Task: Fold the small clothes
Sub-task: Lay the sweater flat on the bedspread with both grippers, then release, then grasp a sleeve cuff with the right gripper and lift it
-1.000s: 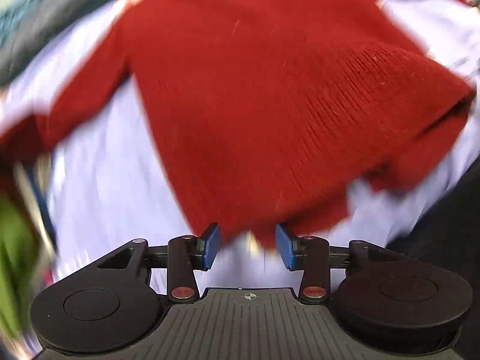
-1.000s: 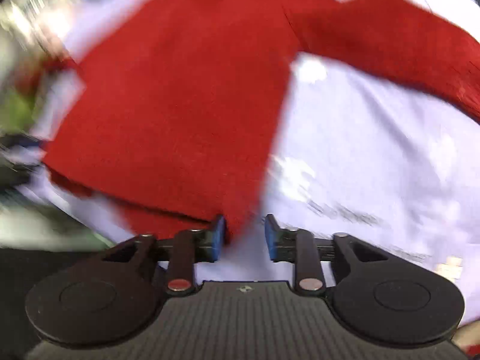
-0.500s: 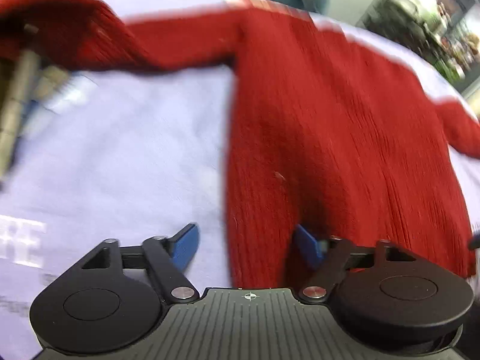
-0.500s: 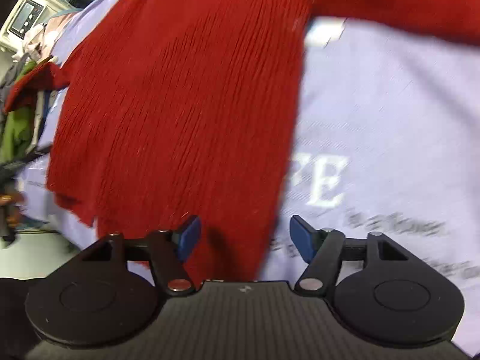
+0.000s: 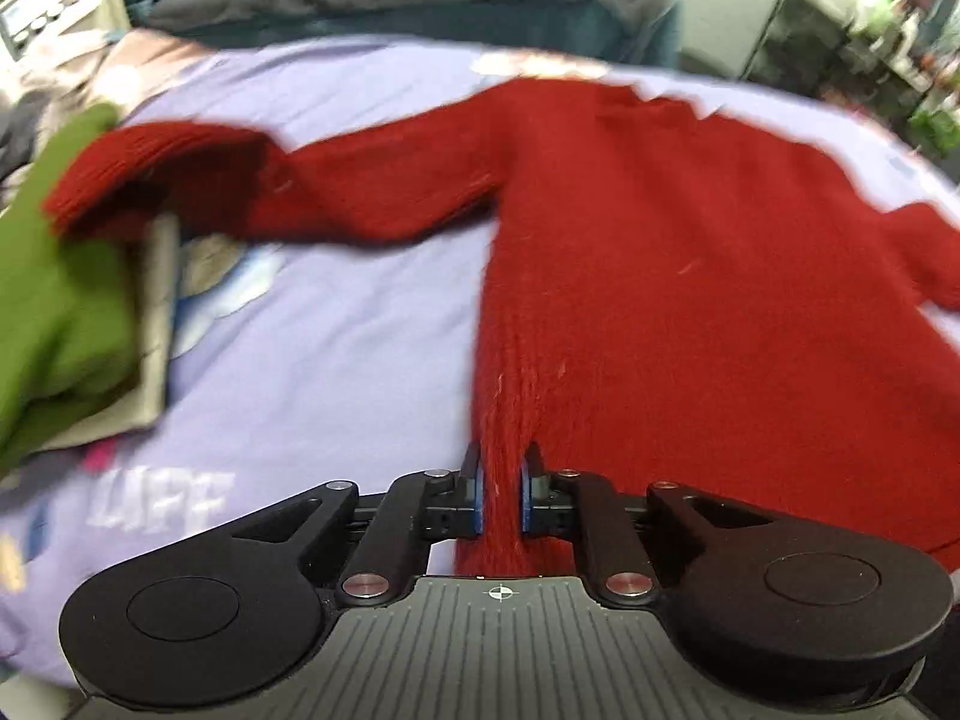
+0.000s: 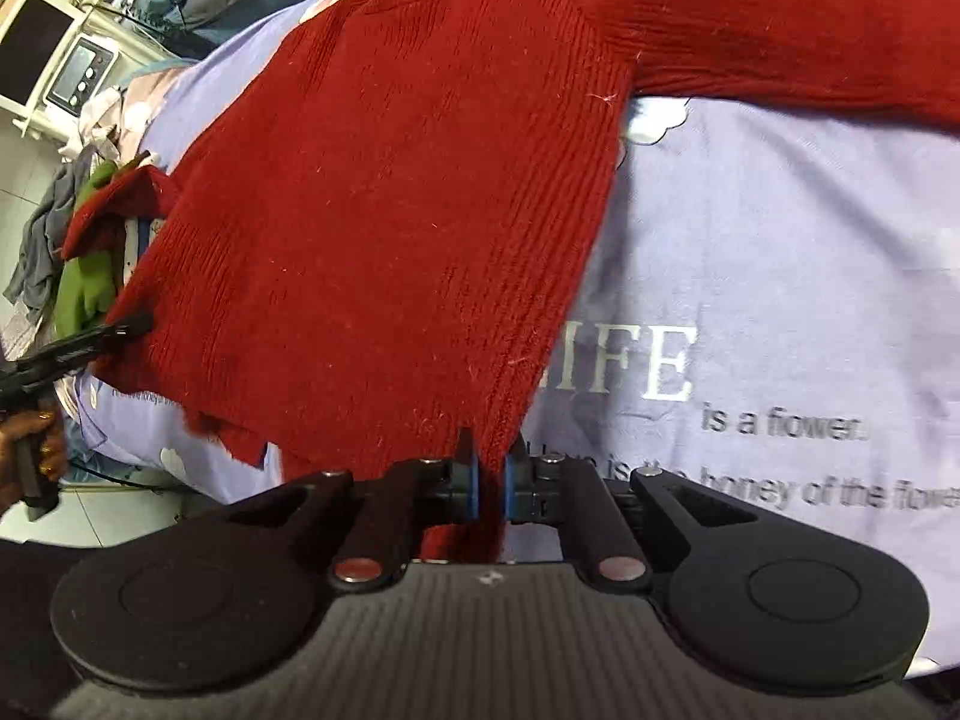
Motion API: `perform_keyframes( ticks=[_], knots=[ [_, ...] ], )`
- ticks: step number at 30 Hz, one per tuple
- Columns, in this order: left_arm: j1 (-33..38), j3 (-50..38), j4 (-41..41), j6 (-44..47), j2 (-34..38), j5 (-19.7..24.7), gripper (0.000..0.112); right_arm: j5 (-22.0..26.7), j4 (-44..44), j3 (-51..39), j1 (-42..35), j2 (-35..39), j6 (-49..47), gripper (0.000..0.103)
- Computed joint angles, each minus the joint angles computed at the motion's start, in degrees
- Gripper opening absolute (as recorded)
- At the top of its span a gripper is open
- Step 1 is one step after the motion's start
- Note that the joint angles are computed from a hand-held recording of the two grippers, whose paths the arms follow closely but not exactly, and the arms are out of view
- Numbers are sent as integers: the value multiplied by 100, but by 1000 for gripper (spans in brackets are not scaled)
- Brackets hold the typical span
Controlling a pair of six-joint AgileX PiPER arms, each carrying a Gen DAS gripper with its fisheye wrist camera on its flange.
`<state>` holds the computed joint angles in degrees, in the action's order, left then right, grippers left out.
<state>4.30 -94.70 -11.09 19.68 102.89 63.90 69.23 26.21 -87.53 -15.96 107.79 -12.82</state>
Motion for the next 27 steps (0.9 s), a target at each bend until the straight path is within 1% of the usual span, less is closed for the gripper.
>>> perform_keyframes(
  ticks=[1, 2, 3, 4, 5, 6, 7, 8, 9, 10, 11, 14, 16, 17, 19, 20, 22, 23, 24, 25, 26, 27],
  knots=[
    [-20, 140, 180, 38, 47, -105, 45, 10, -107, -35, 46, 139, 86, 10],
    [-56, 372, 311, 47, 100, -339, 45, -45, -233, 3, 131, 302, 185, 10],
    [-15, 553, 344, 81, 185, -434, 46, -102, -363, 32, 211, 460, 267, 11],
    [53, 655, 386, 143, 292, -457, 50, -255, -532, 108, 337, 611, 394, 15],
    [116, 866, 266, 304, 212, -709, 80, -380, -758, 186, 461, 752, 579, 19],
    [87, 927, 285, 306, 144, -873, 86, -516, -840, 310, 510, 790, 661, 18],
    [27, 835, 493, 209, 151, -808, 103, -709, -749, 476, 490, 705, 647, 19],
    [-67, 753, 756, 48, 163, -767, 103, -736, -669, 536, 455, 649, 666, 23],
    [-55, 748, 824, 5, 89, -809, 103, -755, -611, 631, 365, 546, 621, 29],
    [41, 719, 665, 46, -19, -869, 103, -859, -622, 774, 283, 392, 611, 46],
    [142, 800, 457, 86, -61, -1056, 103, -1002, -665, 908, 215, 233, 672, 55],
    [182, 534, 31, 15, -161, -1172, 103, -1631, -920, 1320, -23, -282, 1146, 56],
    [-28, 354, -210, 245, -129, -1421, 103, -2277, -1134, 1528, -186, -583, 1650, 56],
    [-221, 204, -216, 297, -51, -1455, 103, -2596, -1338, 1609, -260, -721, 2031, 57],
    [-624, -326, -302, 261, 298, -1290, 103, -3187, -1669, 1741, -475, -934, 2782, 57],
    [-811, -670, -384, 90, 550, -1156, 103, -3474, -1619, 1819, -676, -1011, 2924, 61],
    [-1238, -1171, -526, -542, 888, -954, 103, -4029, -1292, 1905, -1207, -1023, 2953, 61],
    [-1438, -1311, -572, -884, 986, -915, 103, -4257, -1046, 1853, -1449, -892, 2845, 61],
    [-1612, -1441, -675, -1133, 1068, -891, 103, -4326, -828, 1762, -1700, -774, 2769, 61],
    [-1781, -1491, -789, -1287, 1130, -966, 103, -4328, -803, 1616, -1919, -614, 2874, 59],
    [-1970, -1551, -803, -1468, 1186, -1029, 103, -4371, -669, 1524, -2135, -468, 2843, 56],
    [-2200, -1658, -682, -1709, 1239, -1022, 103, -4462, -383, 1435, -2310, -304, 2682, 55]
  ],
)
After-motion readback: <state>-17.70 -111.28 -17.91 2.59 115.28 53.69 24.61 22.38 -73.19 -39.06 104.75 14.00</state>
